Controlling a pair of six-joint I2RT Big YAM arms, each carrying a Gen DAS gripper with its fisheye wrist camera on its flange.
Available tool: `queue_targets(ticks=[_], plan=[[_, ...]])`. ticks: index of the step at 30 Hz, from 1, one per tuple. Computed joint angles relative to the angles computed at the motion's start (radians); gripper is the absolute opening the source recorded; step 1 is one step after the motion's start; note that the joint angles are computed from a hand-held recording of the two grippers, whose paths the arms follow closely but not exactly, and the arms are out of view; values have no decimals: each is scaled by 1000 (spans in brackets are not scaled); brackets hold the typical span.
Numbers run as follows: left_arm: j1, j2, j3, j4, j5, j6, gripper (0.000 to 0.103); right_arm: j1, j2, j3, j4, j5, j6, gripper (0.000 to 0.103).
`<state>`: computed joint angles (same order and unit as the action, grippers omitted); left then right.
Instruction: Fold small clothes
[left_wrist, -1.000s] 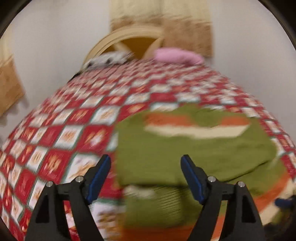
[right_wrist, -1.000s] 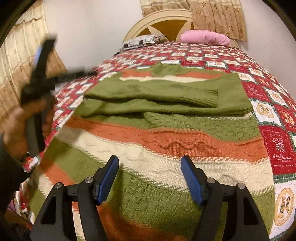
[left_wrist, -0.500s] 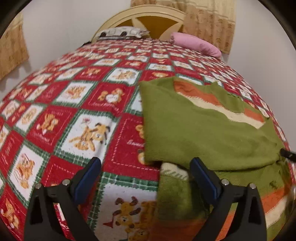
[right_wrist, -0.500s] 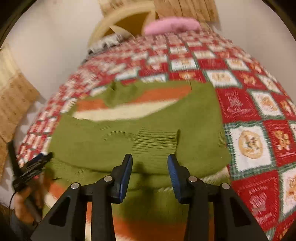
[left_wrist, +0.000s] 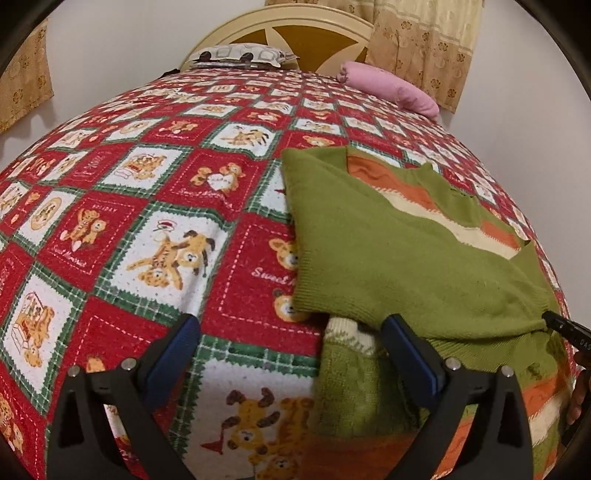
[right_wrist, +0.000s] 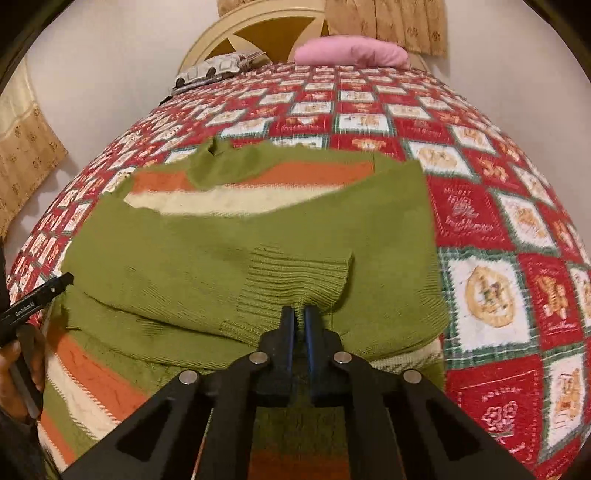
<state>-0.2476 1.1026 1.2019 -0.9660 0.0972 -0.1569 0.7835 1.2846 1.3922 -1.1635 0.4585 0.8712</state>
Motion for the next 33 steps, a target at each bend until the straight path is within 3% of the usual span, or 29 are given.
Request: queue_targets(ticks=[4,9,12,15,17,18,23,25,28,33], plan=[[9,-4,-4,6,9,-10,103,20,6,31,-50,53,70,32],[21,-41,-32,54,-13,-44,103,70,36,98,-26,139,-33,32],[22,-3,-5,3,-20,-48,103,43,53,96,37,43,-88,32],[2,36,24,-52,-54,-38,103,3,83,77,-12,-28,-59,32],[-11,38,25,-53,-77,-31,103,6,51,25,54,-14,-84,32],[-16,35,24,-51,-84,-32,103,9,41,18,50,-13,-75,32],[-14,26,16,-45,-85,-29,103,64,44,39,-33,69,-72,34],[-17,14,7,-41,-94,-26,103,59,30,17,-15,69,-76,36],[-20,8,5,-38,-105,-26,103,70,24,28,-52,129,-15,36],[-26,13,8,-41,-117,-22,103,75,26,41,28,110,-57,38]])
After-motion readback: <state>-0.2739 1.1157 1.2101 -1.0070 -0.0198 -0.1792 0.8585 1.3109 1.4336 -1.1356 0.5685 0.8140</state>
